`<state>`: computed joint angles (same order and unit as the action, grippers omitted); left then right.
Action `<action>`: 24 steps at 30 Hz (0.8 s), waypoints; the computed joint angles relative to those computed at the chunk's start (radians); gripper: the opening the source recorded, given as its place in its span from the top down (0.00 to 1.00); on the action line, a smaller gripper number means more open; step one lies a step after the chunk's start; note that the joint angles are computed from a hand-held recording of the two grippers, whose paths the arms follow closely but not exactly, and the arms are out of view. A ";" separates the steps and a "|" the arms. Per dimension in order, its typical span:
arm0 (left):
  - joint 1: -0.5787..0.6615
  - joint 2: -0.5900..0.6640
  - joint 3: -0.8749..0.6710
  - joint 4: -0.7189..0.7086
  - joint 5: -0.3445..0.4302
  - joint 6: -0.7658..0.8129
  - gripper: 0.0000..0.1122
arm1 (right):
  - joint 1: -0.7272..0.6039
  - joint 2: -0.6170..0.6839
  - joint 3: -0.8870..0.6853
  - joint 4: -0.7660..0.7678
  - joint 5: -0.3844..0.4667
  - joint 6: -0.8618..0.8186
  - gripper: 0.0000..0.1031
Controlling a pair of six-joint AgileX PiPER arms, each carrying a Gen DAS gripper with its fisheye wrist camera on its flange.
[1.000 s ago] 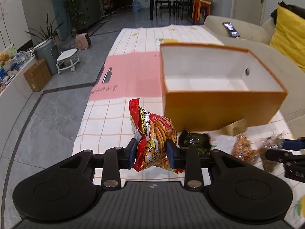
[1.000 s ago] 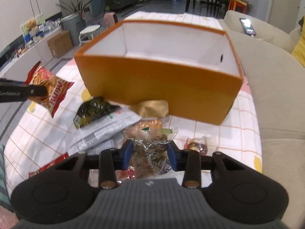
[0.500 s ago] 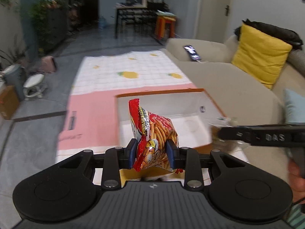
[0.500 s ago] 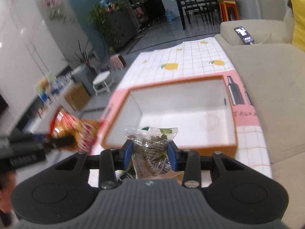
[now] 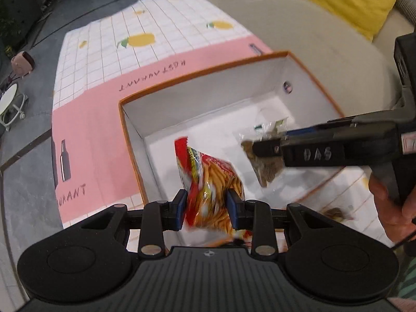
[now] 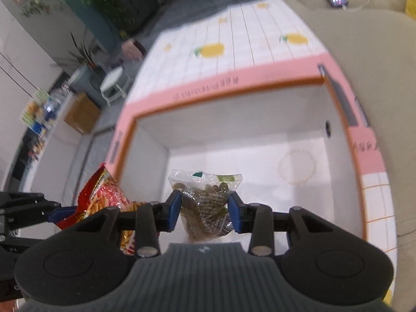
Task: Organize snacks
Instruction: 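Carry both bags over the orange box and open both tools to drop them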
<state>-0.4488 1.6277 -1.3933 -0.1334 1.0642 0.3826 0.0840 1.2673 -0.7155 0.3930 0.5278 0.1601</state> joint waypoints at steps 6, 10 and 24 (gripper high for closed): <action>-0.036 0.160 -0.120 0.101 0.062 0.011 0.69 | -0.043 0.173 -0.012 0.241 -0.011 -0.227 0.65; -0.053 0.231 -0.147 0.136 0.079 0.047 0.69 | -0.062 0.252 -0.031 0.368 0.019 -0.317 0.65; -0.035 0.242 -0.123 0.179 0.046 0.095 0.54 | -0.010 0.372 -0.123 0.378 0.054 -0.245 0.65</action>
